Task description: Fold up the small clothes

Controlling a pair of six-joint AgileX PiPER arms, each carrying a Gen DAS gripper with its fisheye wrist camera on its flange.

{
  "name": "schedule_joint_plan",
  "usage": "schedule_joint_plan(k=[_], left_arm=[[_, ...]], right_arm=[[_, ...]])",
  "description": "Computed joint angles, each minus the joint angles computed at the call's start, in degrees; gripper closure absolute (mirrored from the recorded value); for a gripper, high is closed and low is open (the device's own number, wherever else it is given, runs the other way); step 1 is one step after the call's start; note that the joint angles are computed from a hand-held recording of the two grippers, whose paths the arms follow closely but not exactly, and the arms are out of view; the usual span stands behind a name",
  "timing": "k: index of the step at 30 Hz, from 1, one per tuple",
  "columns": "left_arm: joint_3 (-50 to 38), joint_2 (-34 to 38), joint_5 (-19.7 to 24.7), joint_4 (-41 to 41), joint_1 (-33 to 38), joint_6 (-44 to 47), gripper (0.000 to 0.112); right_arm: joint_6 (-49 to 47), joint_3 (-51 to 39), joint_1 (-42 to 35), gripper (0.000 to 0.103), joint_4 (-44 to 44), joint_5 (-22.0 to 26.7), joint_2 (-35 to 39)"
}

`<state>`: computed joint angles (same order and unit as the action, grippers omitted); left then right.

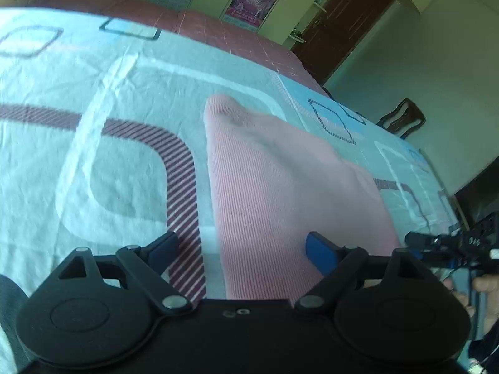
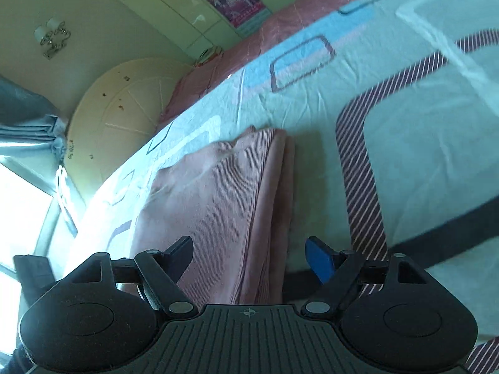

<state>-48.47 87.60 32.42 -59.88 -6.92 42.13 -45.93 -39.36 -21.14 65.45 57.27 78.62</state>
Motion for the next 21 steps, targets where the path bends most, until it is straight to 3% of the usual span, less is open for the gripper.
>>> schedule_joint_plan(k=[2,7,8,9,10,11,12,14,16,18,21], left_arm=[[1.0,1.0,0.7,-6.1,1.3,4.7,0.027],[-2.2,3.4,0.8,-3.4,-0.4,1.1,0.031],[-3.5,4.1,0.5,-1.6,-1.6,-0.5,0.035],[-4.3,4.7,0.7,-0.2,-2.7,-1.7,0.05],[-5.1,4.8,-0.3,2.9,-4.1,-4.7,0.051],[-5.4,4.6,-1.5,5.7,-5.3,-7.0,0.051],[-5.6,4.5,-1.8,7.4,-5.8,-8.8,0.052],[-5.6,4.1,-1.6,8.4,-5.6,-10.0,0.053],[-5.3,3.8,-2.8,9.4,-5.9,-11.2,0.044],[-5.0,4.1,-3.5,8.4,-6.1,-11.3,0.041],[-7.1,5.4,-5.1,12.9,-8.3,-17.4,0.044]], right_arm=[[-3.3,1.2,-0.2,0.025,2.7,0.3,1.5],[-7.5,-0.1,-0.3,0.025,8.0,3.3,7.0],[-8.5,-0.6,0.4,0.025,8.0,3.2,7.3],[-8.9,-1.1,1.3,0.025,7.7,2.7,7.3],[-9.0,-1.7,2.2,0.025,6.9,2.3,7.2],[-8.9,-2.3,2.9,0.031,5.8,1.9,7.0],[-8.3,-3.1,3.6,0.046,3.8,1.0,6.6],[-8.7,-3.3,1.2,0.06,2.5,2.6,7.2],[-11.1,-1.5,-2.7,0.06,3.8,4.4,8.3],[-12.2,-0.8,-3.9,0.06,5.4,5.5,9.7],[-9.3,-2.2,2.3,0.06,4.5,0.0,7.7]])
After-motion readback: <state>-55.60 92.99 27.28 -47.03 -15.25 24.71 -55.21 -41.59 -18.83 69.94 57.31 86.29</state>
